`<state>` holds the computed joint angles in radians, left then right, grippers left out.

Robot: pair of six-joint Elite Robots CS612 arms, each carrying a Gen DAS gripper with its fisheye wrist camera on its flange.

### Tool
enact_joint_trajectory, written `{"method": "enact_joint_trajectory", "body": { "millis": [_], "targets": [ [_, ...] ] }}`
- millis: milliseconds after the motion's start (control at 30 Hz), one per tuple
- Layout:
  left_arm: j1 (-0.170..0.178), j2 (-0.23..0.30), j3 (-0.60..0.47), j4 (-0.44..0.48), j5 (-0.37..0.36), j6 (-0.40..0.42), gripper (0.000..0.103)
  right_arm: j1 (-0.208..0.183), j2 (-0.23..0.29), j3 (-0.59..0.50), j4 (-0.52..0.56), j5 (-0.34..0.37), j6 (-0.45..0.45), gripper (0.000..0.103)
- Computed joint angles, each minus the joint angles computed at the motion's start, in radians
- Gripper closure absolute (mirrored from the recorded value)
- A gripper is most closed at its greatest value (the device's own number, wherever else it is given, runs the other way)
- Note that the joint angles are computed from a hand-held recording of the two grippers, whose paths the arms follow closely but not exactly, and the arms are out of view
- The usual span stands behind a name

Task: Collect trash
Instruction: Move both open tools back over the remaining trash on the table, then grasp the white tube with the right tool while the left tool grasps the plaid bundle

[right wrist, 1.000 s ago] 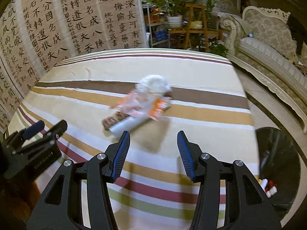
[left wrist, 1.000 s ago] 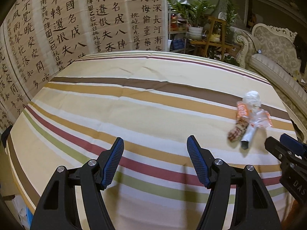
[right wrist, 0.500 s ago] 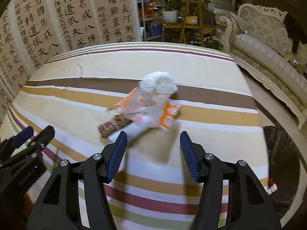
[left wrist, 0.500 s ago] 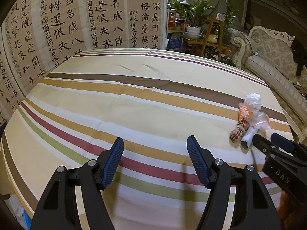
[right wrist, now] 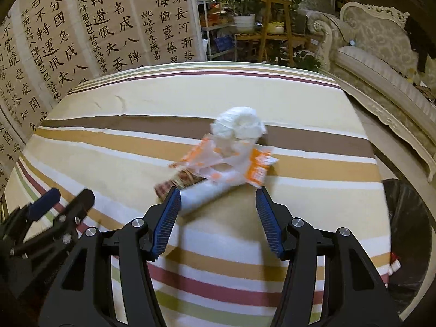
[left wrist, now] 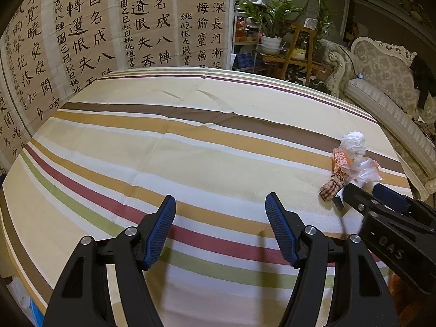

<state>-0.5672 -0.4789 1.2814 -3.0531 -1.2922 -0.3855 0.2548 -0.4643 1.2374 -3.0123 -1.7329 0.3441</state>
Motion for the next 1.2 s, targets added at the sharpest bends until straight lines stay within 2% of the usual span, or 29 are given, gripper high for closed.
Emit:
{"method": "enact_joint_trajectory", "body": {
  "millis": [33, 133, 267, 500, 700, 733, 900, 933, 967, 1000, 1200],
  "targets": [
    [0.001, 0.0, 0.0, 0.001, -0.002, -0.001, 0.036, 0.001, 0.005, -0.01, 0.006, 0.0, 0.007, 0.042],
    [0.002, 0.0, 0.001, -0.001, -0.008, 0.0, 0.036, -0.001, 0.009, -0.017, 0.012, 0.003, 0.025, 0.042],
    [0.002, 0.001, -0.001, -0.002, -0.01, 0.005, 0.036, 0.0, 0.007, -0.016, 0.045, -0.028, 0.015, 0.042],
    [0.001, 0.001, 0.0, -0.003, -0.01, 0.007, 0.035, -0.006, -0.012, 0.028, 0.032, -0.061, 0.016, 0.042],
    [-0.003, 0.003, -0.002, -0.003, -0.014, 0.014, 0.035, -0.015, -0.029, 0.066, 0.008, -0.061, 0.017, 0.043],
    [-0.004, 0.003, -0.003, -0.003, -0.015, 0.017, 0.035, -0.016, -0.03, 0.07, 0.005, -0.061, 0.014, 0.045],
    [-0.01, 0.005, -0.01, 0.002, -0.022, 0.033, 0.035, -0.02, -0.034, 0.08, -0.009, -0.06, 0.002, 0.067],
    [-0.011, 0.006, -0.012, 0.005, -0.023, 0.035, 0.035, -0.022, -0.034, 0.082, -0.011, -0.058, -0.001, 0.074],
    [-0.012, 0.006, -0.013, 0.006, -0.026, 0.037, 0.035, -0.023, -0.035, 0.084, -0.014, -0.055, -0.005, 0.084],
    [-0.013, 0.007, -0.016, 0.007, -0.031, 0.039, 0.035, -0.025, -0.036, 0.087, -0.017, -0.049, -0.008, 0.087],
    [-0.022, 0.018, -0.042, 0.024, -0.048, 0.075, 0.035, -0.034, -0.045, 0.115, -0.049, -0.026, -0.009, 0.088]
  ]
}}
